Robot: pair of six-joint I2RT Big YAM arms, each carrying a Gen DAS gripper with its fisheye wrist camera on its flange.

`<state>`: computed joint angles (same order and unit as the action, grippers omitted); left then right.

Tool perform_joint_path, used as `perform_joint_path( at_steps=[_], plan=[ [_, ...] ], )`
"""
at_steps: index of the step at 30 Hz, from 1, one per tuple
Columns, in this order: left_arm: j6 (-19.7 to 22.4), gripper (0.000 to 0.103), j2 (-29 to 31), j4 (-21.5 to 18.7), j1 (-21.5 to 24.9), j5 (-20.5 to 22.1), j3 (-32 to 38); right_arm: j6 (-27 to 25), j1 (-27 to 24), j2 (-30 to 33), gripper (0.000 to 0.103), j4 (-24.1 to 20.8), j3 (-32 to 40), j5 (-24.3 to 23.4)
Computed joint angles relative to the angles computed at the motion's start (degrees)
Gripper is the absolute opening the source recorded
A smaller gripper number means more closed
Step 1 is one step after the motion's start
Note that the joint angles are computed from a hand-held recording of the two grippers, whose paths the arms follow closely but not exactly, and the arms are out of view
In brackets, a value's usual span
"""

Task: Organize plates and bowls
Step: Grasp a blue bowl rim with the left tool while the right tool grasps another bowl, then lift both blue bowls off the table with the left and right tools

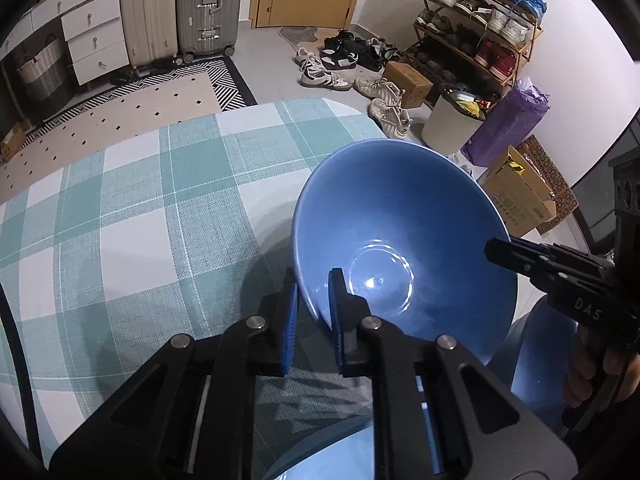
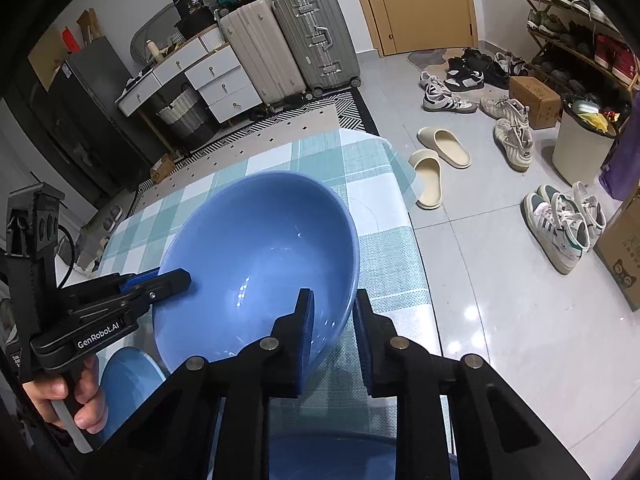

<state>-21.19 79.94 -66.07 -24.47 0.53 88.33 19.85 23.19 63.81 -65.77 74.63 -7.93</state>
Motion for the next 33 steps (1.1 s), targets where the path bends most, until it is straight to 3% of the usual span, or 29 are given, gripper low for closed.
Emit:
perform_joint_path(
  at_steps=[22, 33],
  plan=[
    [-0.5, 0.012, -2.6, 0.5, -1.8, -2.8, 0.7, 0.1, 0.9, -2.3, 0.017, 0.5, 0.4, 2.2],
    [-1.7, 0.012, -6.3, -1.7, -3.6, -5.0, 2.4, -0.1, 2.9, -5.1, 0.017, -0.6, 2.9, 4.5]
  ],
)
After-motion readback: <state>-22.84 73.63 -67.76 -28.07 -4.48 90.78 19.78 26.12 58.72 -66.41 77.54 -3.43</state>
